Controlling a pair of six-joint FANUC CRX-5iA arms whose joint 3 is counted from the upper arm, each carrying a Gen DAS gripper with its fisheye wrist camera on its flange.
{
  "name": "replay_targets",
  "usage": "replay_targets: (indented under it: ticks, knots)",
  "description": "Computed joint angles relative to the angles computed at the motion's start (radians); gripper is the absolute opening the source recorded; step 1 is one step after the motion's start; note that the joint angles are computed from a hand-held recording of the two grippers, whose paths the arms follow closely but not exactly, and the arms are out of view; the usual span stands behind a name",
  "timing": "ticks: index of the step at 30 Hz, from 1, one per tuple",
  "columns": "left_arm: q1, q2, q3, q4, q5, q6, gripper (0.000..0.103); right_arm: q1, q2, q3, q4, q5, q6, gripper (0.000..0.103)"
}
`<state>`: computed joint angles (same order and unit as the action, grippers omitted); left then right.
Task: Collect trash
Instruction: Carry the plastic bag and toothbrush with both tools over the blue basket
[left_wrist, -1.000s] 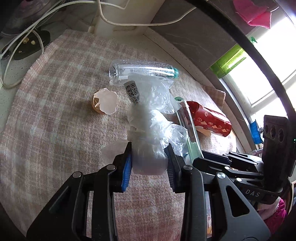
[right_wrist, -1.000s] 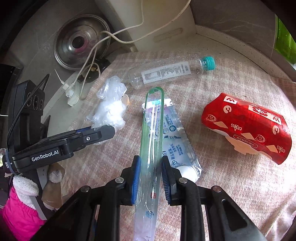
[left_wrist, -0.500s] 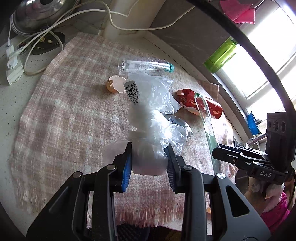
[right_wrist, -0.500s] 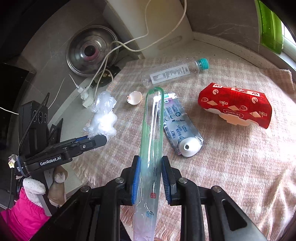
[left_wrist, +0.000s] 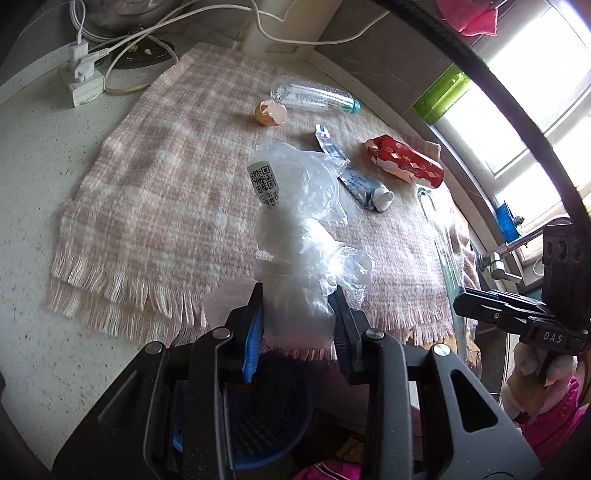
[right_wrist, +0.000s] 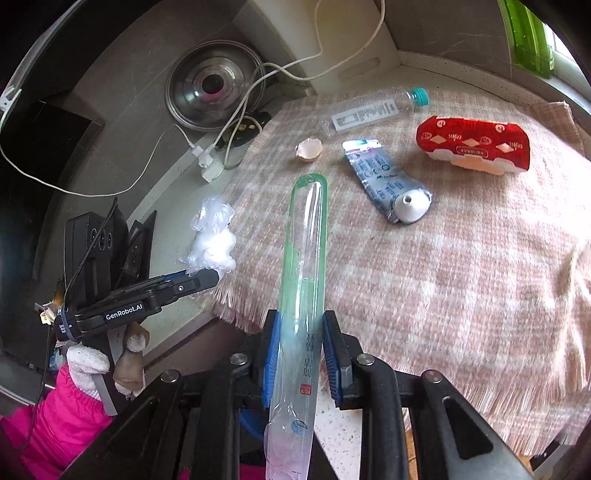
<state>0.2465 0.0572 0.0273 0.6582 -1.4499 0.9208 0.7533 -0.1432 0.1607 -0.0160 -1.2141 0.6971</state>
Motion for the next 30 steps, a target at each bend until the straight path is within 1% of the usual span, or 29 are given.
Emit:
replay_targets:
  ticks: [6, 13, 21, 26, 30]
  knots:
    - [0.056, -0.057, -0.073, -0.022, -0.05, -0.026, 0.033, 0.06, -0.031, -0.046, -0.028, 0.027, -0.049, 0.022]
    - [0.101, -0.119, -0.148, -0.041, -0.087, -0.057, 0.033, 0.104, -0.019, -0.059, -0.104, 0.03, -0.044, 0.022]
    - [0.14, -0.163, -0.218, -0.101, -0.131, -0.083, 0.033, 0.115, 0.032, -0.047, -0.197, 0.004, -0.003, 0.022]
    - [0.15, -0.181, -0.263, -0.141, -0.141, -0.084, 0.033, 0.121, 0.075, -0.029, -0.242, -0.028, 0.023, 0.022]
    - [0.156, -0.196, -0.298, -0.177, -0.133, -0.089, 0.033, 0.126, 0.107, -0.025, -0.258, -0.046, 0.027, 0.022]
